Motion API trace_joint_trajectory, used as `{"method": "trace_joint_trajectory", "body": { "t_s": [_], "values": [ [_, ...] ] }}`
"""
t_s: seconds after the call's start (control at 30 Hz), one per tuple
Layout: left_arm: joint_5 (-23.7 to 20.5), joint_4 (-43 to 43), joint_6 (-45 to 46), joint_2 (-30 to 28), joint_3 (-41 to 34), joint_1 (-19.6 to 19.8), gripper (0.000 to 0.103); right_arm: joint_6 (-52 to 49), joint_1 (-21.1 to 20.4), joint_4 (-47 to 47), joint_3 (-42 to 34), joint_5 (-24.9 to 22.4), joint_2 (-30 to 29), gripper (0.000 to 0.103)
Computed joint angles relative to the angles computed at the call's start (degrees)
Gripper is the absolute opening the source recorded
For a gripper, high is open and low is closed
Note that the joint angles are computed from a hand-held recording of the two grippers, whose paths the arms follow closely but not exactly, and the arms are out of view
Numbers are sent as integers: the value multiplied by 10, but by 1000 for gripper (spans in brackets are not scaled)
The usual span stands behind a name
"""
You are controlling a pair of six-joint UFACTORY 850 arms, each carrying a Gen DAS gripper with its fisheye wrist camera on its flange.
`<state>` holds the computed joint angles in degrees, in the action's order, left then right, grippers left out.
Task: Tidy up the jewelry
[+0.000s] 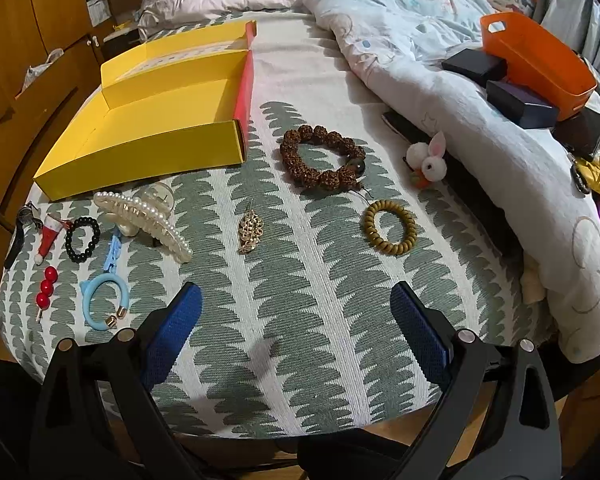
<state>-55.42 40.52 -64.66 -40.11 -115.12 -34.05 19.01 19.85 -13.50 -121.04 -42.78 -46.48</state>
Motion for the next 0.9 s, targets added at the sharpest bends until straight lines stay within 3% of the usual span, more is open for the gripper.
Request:
{"method": "trace_joint_trajectory", "body": {
  "t_s": [0.9],
  "values": [
    [8,5,14,1,7,7,97,28,-3,-25,9,10,9,98]
  ]
}}
